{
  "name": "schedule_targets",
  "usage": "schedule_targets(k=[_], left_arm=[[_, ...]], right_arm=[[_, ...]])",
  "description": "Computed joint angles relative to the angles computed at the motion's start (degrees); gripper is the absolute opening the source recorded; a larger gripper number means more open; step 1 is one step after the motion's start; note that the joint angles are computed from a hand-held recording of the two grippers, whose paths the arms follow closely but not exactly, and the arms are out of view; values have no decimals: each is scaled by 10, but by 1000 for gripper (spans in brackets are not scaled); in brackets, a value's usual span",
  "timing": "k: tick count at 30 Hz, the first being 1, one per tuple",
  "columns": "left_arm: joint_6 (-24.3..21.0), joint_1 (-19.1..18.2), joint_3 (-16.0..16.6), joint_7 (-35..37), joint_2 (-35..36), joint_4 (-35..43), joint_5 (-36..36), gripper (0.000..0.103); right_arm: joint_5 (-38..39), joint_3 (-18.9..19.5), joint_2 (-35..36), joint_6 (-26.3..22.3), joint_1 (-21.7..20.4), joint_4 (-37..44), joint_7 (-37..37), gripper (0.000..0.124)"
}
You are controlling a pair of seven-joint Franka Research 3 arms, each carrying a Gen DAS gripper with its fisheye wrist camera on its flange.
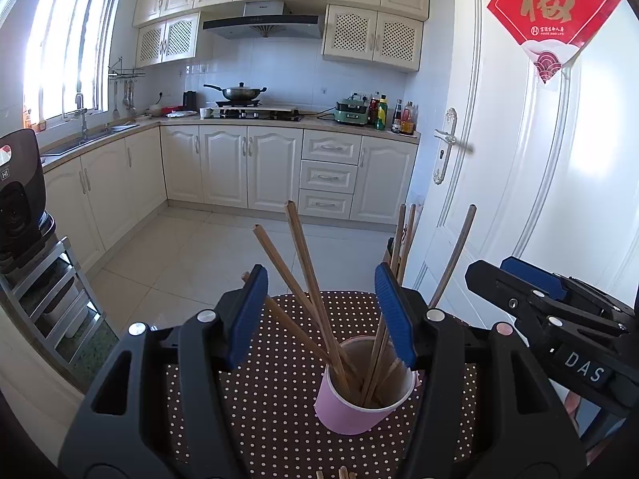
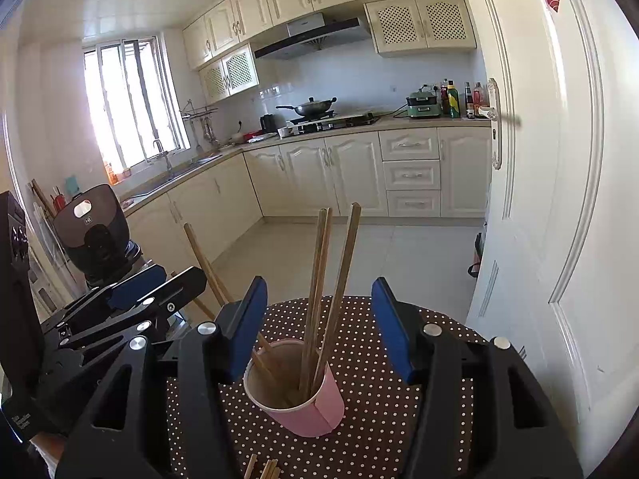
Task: Organize utensils
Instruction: 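Move the left tool back to the chopstick row while the right tool returns there too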
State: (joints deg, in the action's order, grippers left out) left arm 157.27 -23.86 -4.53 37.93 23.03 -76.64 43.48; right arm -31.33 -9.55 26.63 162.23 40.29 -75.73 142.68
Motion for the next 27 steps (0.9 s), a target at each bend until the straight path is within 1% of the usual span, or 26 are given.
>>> schedule_targets(k=[5, 15, 23, 27], left_arm=[[10, 2, 2, -15, -22, -28, 13, 56], [17, 11, -5, -51, -68, -84, 56, 56], [12, 20, -18, -90, -104, -126, 108, 56], [9, 28, -26, -109, -124, -154, 132, 57]], right_arm=[[-12, -5, -11, -2, 8, -12, 14, 54], [-84, -1, -43, -11, 20, -46, 67, 61], [-146, 15, -71, -9, 15, -80, 118, 66], [-172, 29, -84, -12, 9, -97, 137, 67]])
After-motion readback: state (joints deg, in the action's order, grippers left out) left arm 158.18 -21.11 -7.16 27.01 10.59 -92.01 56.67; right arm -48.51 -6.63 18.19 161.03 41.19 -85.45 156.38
